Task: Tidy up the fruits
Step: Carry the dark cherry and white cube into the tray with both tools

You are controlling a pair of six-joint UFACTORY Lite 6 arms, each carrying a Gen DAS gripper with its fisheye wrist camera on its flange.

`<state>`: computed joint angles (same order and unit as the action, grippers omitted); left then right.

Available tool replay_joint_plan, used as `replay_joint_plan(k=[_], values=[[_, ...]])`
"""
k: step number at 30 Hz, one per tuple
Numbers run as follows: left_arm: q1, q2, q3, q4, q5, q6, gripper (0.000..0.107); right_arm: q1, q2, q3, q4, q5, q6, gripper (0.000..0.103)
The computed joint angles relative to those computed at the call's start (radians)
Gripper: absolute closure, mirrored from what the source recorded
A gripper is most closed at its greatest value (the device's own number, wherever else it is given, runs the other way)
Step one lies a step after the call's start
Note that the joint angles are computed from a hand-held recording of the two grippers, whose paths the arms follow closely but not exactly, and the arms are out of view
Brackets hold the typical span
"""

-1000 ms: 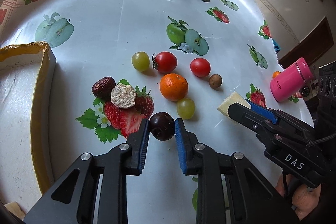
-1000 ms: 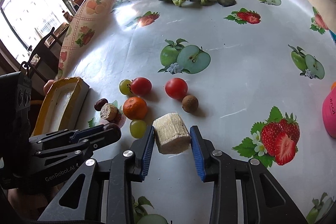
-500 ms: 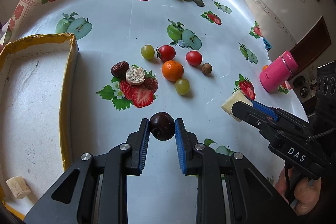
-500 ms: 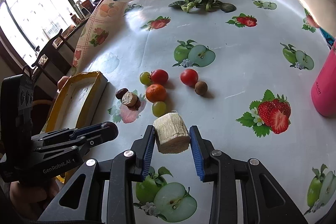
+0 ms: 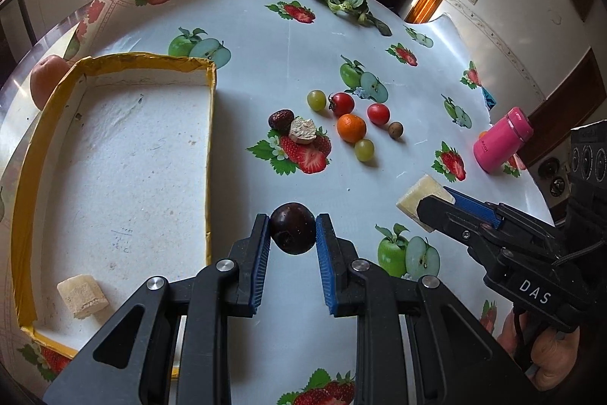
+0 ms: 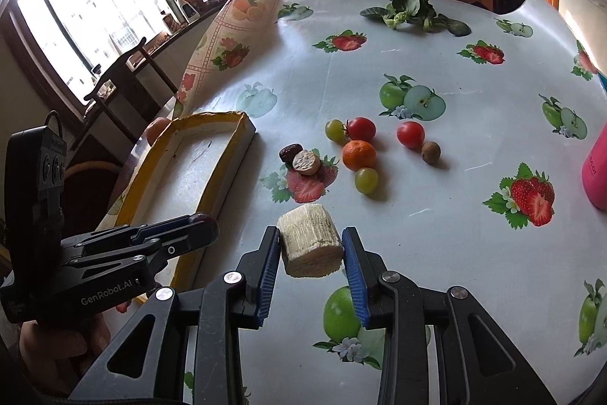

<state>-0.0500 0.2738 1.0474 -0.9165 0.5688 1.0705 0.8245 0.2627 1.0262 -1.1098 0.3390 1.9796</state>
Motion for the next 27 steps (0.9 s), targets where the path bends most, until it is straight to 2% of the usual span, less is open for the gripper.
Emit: replay_joint_plan(k=[15,27], values=[[0.207,-0.025,-0.017,0.003,0.069,0.076,0.086,0.085,0.232,0.33,0.246,0.031,-0.291,0.069],[0.323,0.064,0.069,0.019,0.105,0.103,0.085,0.105,0.428,0.622,0.475,0.073,-0.578,0.069]])
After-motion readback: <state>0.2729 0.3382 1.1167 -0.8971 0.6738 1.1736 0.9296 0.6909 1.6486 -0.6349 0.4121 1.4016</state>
